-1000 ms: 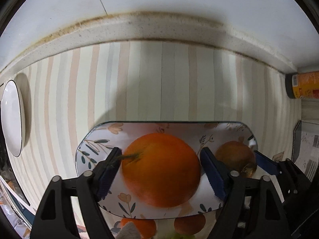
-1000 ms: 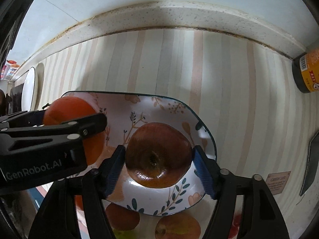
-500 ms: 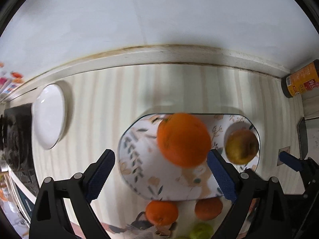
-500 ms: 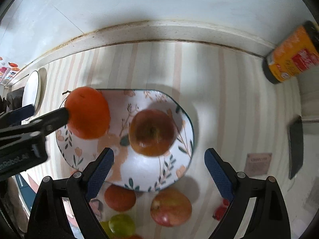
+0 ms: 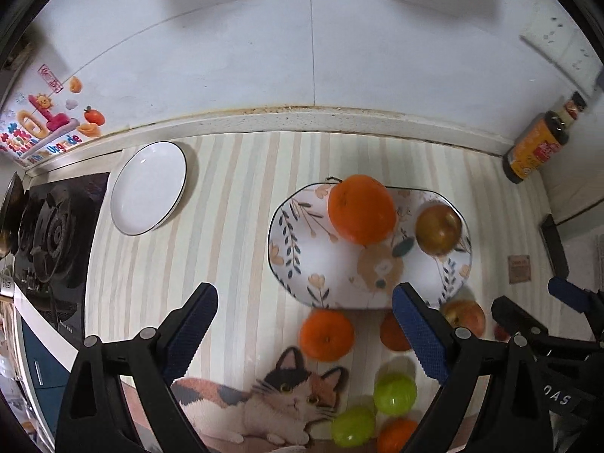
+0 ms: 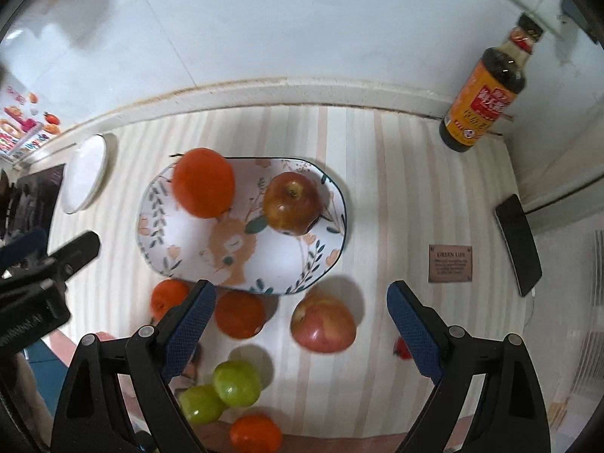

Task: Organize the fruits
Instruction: 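Lift both open grippers away from the floral plate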

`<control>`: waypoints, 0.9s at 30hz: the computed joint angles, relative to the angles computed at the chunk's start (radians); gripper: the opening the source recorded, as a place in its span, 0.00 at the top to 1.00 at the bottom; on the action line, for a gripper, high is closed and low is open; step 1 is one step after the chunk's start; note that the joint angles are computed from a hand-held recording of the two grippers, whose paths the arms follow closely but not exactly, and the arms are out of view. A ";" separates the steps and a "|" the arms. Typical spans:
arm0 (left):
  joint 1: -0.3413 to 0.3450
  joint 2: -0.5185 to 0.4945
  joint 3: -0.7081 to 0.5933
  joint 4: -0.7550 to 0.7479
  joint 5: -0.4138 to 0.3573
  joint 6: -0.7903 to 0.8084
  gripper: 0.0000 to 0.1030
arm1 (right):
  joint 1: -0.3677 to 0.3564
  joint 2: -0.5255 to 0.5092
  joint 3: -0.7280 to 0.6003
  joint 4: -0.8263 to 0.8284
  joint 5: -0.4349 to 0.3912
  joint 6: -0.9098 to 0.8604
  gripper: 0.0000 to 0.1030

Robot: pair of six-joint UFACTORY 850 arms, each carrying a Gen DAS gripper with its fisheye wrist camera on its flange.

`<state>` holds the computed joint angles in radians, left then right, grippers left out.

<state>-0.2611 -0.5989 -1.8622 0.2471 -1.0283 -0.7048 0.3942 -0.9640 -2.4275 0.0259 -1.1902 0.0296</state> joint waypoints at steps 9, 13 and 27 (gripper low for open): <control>-0.040 0.132 0.128 0.033 0.048 -0.038 0.08 | 0.010 0.257 0.338 0.009 0.183 0.029 0.08; -0.060 0.176 0.158 0.077 0.056 -0.070 0.08 | 0.013 0.334 0.424 0.014 0.228 0.033 0.08; -0.088 0.244 0.214 0.095 0.074 -0.111 0.08 | 0.005 0.453 0.562 0.082 0.296 0.025 0.07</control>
<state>-0.3494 -0.3553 -1.6483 0.3420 -0.9548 -0.8160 0.3995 -0.5108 -1.8651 0.1076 -0.8939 0.0546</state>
